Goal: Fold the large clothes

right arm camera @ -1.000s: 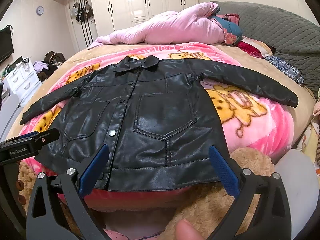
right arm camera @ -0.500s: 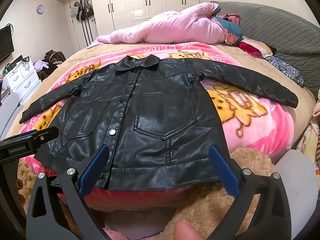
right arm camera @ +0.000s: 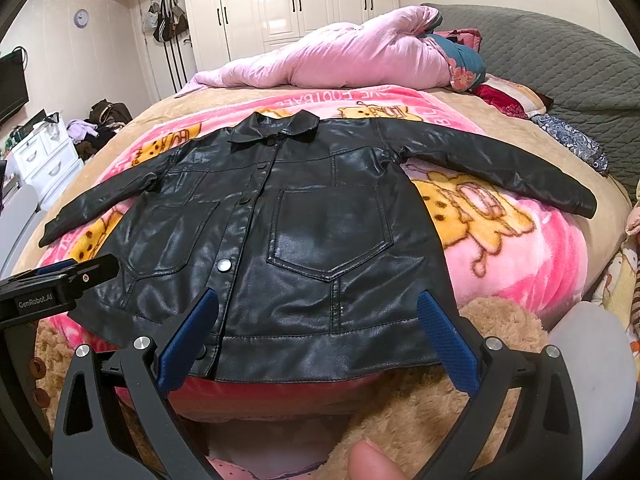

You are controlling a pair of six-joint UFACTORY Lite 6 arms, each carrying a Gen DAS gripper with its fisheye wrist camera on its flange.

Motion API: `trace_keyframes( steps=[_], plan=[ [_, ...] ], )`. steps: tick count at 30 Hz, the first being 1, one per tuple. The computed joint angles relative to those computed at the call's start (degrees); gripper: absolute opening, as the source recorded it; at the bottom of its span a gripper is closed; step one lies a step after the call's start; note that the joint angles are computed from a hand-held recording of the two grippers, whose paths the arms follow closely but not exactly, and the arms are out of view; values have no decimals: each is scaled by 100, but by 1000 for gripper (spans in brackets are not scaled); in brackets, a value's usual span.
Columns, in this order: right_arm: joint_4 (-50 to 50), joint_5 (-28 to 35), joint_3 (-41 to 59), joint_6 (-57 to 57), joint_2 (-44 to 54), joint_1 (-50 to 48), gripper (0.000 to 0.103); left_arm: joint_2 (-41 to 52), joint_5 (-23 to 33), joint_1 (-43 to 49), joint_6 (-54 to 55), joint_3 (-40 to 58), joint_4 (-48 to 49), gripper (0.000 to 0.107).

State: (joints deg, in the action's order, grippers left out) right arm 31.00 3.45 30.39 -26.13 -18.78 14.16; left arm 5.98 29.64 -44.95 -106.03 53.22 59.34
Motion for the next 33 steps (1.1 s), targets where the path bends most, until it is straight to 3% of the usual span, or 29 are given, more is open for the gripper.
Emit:
trace_keyframes(
  steps=[8, 16, 21, 28, 33],
  plan=[
    [270, 2, 7, -285, 21, 1, 99, -3, -8, 7, 45, 2, -21, 94],
    [1526, 14, 139, -1610, 207, -3, 99, 143, -52, 121, 260, 155, -121, 94],
    [992, 7, 339, -1181, 452, 19, 99, 261, -82, 266, 406, 318, -170, 94],
    [877, 358, 1051, -1197, 950, -174, 99, 513, -180, 680, 1051, 818, -598, 94],
    [1443, 960, 1929, -1663, 1537, -466, 99, 751, -155, 884, 1491, 1377, -804, 94]
  ],
)
